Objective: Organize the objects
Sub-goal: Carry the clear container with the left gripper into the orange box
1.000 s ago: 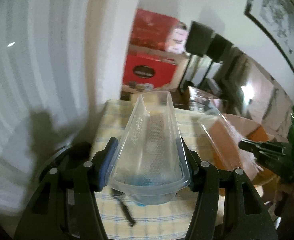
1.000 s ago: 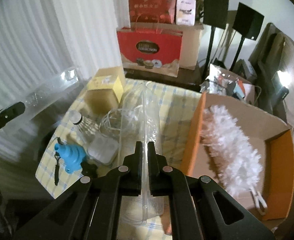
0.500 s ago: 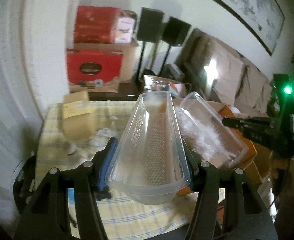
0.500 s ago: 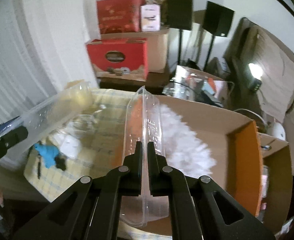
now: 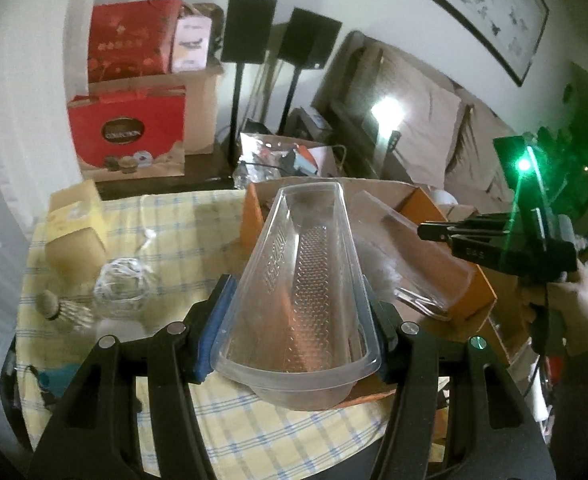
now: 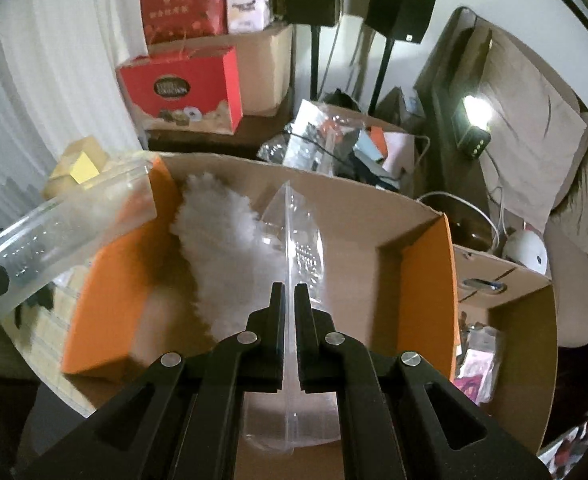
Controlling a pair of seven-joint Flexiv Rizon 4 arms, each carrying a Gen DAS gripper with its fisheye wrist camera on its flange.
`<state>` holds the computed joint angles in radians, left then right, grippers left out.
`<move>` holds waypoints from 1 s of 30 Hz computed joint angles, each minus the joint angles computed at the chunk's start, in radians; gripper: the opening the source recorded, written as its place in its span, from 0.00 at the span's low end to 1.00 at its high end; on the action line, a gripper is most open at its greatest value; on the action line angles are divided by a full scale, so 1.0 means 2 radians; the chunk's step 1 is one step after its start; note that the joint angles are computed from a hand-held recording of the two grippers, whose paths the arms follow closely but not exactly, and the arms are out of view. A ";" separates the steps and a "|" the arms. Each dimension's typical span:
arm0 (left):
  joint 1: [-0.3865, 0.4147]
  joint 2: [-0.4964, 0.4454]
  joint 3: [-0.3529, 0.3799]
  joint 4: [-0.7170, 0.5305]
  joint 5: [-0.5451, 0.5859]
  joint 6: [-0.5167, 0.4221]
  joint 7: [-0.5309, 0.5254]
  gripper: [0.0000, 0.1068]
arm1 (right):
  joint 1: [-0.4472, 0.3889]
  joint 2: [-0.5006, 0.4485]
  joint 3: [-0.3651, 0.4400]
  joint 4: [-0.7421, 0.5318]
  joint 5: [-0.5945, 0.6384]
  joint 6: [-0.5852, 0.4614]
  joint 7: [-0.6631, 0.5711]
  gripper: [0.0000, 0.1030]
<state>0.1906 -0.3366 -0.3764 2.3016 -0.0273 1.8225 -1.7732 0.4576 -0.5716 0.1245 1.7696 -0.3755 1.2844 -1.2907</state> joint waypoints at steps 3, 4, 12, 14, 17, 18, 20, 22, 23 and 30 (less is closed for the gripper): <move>-0.010 -0.013 0.005 -0.011 -0.002 -0.004 0.004 0.52 | -0.011 -0.012 0.007 -0.011 0.005 -0.009 -0.017 0.03; -0.013 -0.015 0.007 -0.013 -0.004 -0.006 0.005 0.52 | -0.018 -0.017 0.015 -0.016 0.011 -0.012 -0.028 0.03; -0.030 -0.025 0.015 -0.022 -0.015 -0.011 0.012 0.52 | -0.002 -0.044 -0.035 -0.017 -0.022 0.010 -0.034 0.05; -0.035 -0.026 0.018 -0.026 -0.018 -0.015 0.016 0.52 | 0.004 -0.049 -0.053 -0.010 -0.037 0.035 -0.030 0.05; -0.038 -0.028 0.016 -0.028 -0.022 -0.018 0.020 0.52 | 0.018 -0.054 -0.082 -0.004 -0.059 0.050 -0.019 0.07; -0.037 -0.029 0.013 -0.028 -0.022 -0.017 0.022 0.52 | 0.021 -0.054 -0.087 -0.003 -0.061 0.048 -0.010 0.07; -0.031 -0.031 0.006 -0.028 -0.020 -0.014 0.027 0.52 | 0.021 -0.051 -0.091 0.000 -0.063 0.052 0.003 0.15; -0.030 -0.031 0.003 -0.028 -0.018 -0.017 0.032 0.52 | 0.013 -0.043 -0.081 0.006 -0.054 0.057 0.014 0.30; -0.022 -0.033 -0.007 -0.027 -0.015 -0.015 0.035 0.52 | -0.005 -0.041 -0.055 0.004 -0.041 0.059 0.006 0.30; 0.003 -0.039 -0.040 -0.020 0.010 -0.005 0.056 0.52 | -0.126 -0.035 0.144 -0.031 0.092 0.031 -0.107 0.31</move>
